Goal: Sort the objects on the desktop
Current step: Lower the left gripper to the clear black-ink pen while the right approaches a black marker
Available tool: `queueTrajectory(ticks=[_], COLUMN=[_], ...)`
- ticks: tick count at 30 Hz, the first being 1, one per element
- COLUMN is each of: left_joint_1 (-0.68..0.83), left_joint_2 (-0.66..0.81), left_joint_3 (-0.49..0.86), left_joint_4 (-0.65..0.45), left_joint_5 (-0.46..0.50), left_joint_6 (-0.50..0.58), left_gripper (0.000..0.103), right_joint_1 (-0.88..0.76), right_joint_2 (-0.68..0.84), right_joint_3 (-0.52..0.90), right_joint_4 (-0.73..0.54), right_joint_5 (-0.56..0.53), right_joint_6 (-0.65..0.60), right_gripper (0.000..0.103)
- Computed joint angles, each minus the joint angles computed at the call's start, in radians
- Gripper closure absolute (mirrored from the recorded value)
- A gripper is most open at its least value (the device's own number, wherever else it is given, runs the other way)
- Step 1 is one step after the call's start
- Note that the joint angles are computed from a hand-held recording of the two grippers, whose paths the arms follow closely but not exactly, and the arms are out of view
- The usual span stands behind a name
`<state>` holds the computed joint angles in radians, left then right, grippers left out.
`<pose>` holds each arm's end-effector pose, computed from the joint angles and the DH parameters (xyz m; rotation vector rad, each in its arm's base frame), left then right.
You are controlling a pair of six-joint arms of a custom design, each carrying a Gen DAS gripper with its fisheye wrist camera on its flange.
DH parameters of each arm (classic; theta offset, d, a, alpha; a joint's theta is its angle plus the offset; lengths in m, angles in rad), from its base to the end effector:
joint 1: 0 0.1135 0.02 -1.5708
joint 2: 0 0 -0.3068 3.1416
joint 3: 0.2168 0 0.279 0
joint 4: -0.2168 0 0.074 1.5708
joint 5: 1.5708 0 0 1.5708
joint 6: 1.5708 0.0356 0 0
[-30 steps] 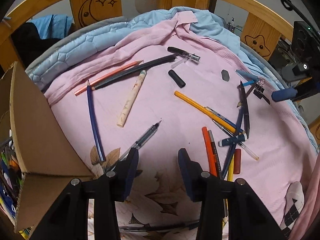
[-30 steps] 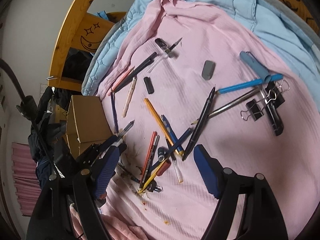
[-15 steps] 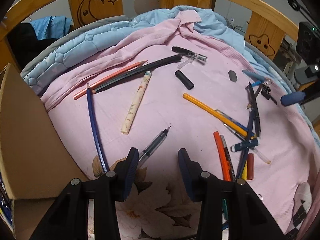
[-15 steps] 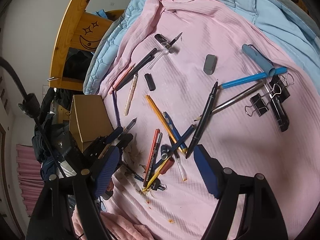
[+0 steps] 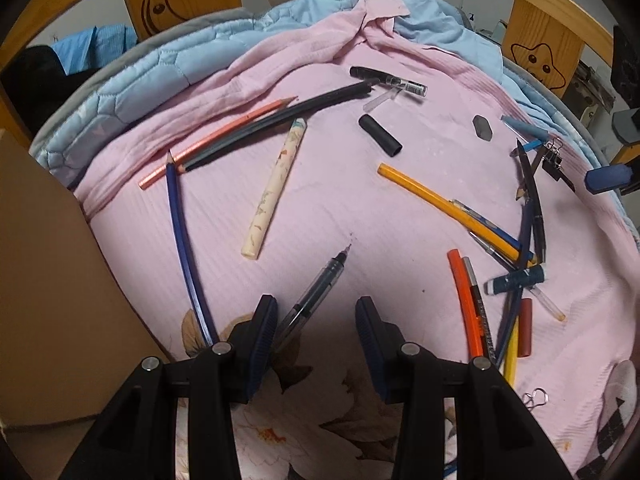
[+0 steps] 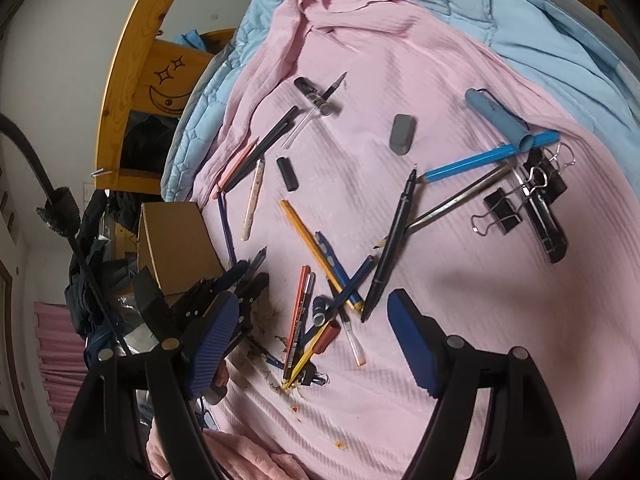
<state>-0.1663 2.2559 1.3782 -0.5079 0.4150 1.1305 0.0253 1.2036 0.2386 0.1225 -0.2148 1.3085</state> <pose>0.4454 -0.0893 0.0751 1.7101 2.1676 -0.3961 0.1865 0.0123 0.1289 1.4561 2.1259 0.8251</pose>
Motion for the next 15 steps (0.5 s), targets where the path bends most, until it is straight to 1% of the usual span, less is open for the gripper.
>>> queueTrajectory(ticks=[2,7,11,13,14,15], left_joint_1=[0.000,0.007,0.012,0.016,0.017,0.018], left_joint_2=[0.009,0.008,0.002,-0.013,-0.025,-0.037], left_joint_3=[0.022,0.023,0.030,0.009,-0.011,-0.031], left_joint_4=[-0.036,-0.060,-0.098,-0.094,-0.082,-0.070], left_joint_5=[-0.015,-0.040,-0.070,-0.085,-0.092,-0.100], left_joint_6=[-0.007,-0.020,-0.041,-0.039,-0.033,-0.023], left_gripper=[0.063,0.063,0.063,0.063,0.065,0.069], right_joint_1=[-0.010,-0.017,-0.005,-0.005,-0.007,-0.008], right_joint_2=[0.003,0.005,-0.007,-0.013,-0.017,-0.021], right_joint_3=[-0.009,-0.018,-0.005,-0.003,-0.007,-0.012], right_joint_4=[0.012,0.027,-0.015,-0.031,-0.030,-0.029], right_joint_5=[-0.006,-0.013,0.007,0.015,0.015,0.016], right_joint_6=[0.004,0.012,0.002,0.000,0.002,0.007], right_gripper=[0.025,0.025,0.025,0.025,0.025,0.024])
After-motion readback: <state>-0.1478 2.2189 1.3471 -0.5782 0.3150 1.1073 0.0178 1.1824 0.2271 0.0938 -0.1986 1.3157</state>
